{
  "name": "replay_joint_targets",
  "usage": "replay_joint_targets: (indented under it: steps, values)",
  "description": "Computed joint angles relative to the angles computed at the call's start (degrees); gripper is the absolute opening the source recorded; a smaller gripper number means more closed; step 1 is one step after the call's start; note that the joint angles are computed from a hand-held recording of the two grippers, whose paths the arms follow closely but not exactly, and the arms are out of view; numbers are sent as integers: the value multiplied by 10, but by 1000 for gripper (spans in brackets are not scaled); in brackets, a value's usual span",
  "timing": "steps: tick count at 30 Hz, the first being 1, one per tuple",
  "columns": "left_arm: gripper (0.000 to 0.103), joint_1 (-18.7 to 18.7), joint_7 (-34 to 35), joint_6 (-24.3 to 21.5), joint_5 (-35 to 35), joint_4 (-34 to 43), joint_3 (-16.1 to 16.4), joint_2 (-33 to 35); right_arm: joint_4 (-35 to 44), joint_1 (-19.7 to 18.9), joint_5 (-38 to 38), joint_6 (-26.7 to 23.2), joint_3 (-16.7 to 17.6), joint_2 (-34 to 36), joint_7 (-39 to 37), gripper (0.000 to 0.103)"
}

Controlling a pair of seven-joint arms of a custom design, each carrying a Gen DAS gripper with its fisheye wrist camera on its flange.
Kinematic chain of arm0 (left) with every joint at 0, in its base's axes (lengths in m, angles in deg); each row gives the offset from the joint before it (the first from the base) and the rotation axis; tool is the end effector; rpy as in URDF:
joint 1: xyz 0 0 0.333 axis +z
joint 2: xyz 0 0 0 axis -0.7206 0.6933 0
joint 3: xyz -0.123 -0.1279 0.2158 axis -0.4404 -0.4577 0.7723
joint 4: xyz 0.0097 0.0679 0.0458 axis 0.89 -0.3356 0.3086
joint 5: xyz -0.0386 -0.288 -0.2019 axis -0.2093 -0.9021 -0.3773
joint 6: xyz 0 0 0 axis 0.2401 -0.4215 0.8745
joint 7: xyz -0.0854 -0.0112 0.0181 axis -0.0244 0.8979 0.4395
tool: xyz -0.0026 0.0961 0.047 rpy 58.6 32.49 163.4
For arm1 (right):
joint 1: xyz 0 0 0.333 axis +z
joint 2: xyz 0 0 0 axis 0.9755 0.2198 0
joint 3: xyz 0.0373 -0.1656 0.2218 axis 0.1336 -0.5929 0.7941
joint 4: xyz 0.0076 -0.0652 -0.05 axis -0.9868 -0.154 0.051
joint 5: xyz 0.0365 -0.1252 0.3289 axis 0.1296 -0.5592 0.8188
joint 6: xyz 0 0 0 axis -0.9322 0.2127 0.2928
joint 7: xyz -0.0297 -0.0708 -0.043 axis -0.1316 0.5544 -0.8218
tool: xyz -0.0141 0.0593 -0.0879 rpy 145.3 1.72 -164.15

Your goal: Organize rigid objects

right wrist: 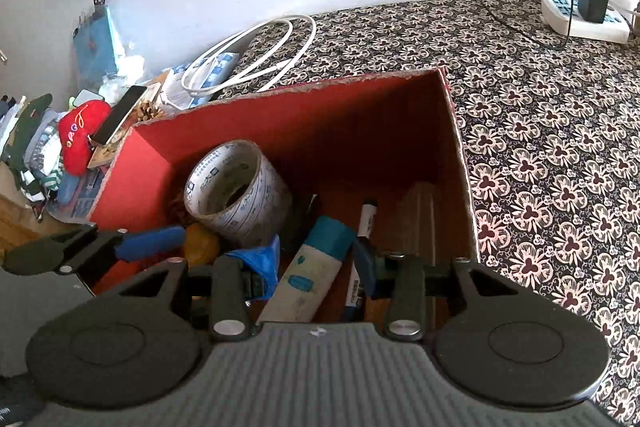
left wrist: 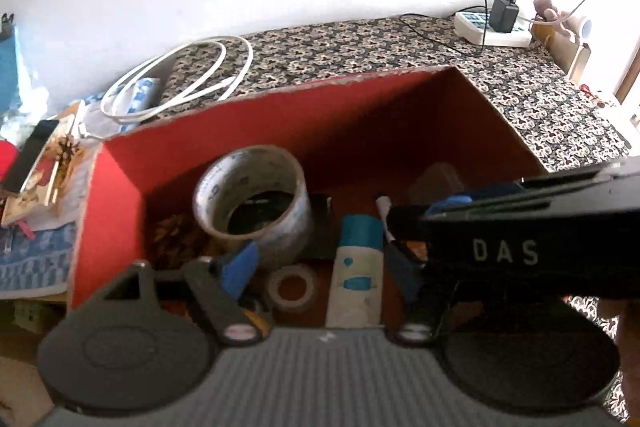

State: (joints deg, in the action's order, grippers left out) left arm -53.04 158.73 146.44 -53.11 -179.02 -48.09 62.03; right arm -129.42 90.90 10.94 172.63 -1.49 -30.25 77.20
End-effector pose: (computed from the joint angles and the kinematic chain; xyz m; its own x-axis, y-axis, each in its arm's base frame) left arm 0.5940 -0.2591 0.4135 -0.6212 -0.7821 -0.0500 -0.5967 0.5134 -0.6167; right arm 0.5478 0.0902 0.3893 -0.2747 -0.9230 -0.2696 -0.7266 0.3828 -0.5705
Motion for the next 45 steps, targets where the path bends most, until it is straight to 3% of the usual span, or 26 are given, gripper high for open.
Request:
replay_joint_targets:
  steps: [6, 11, 14, 17, 21, 23, 27, 30, 33, 37, 45]
  values:
    - [70, -15, -38, 15, 38, -14, 26, -8, 10, 24, -92, 13, -34, 11, 87, 25]
    - [70, -15, -62, 27, 62, -23, 34, -14, 47, 61, -213, 7, -86, 37, 187, 25]
    - [73, -19, -80, 46, 83, -31, 44, -20, 59, 58, -235, 12, -89, 53, 203, 25]
    - [75, -28, -108, 62, 113, -28, 60, -16, 66, 76, -279, 14, -112, 63, 240, 24]
    - [75, -35, -141, 57, 147, -9, 73, -1, 80, 92, -355, 1, -129, 69, 295, 25]
    - [76, -33, -147, 60, 155, -4, 72, 5, 77, 62, -318, 3, -100, 68, 272, 24]
    - [83, -29, -154, 79, 169, 0, 71, 14, 78, 67, -335, 1, -103, 68, 293, 22]
    - [83, -38, -166, 81, 188, 15, 81, 26, 73, 36, -273, 10, -71, 70, 235, 21]
    - [82, -41, -172, 57, 195, 36, 81, 39, 70, 57, -274, 16, -92, 70, 240, 21]
    - [83, -36, -166, 64, 197, 33, 75, 38, 69, 72, -281, 23, -110, 72, 249, 21]
    - [82, -32, -155, 16, 181, 52, 67, 46, 73, 68, -253, 10, -101, 73, 219, 21]
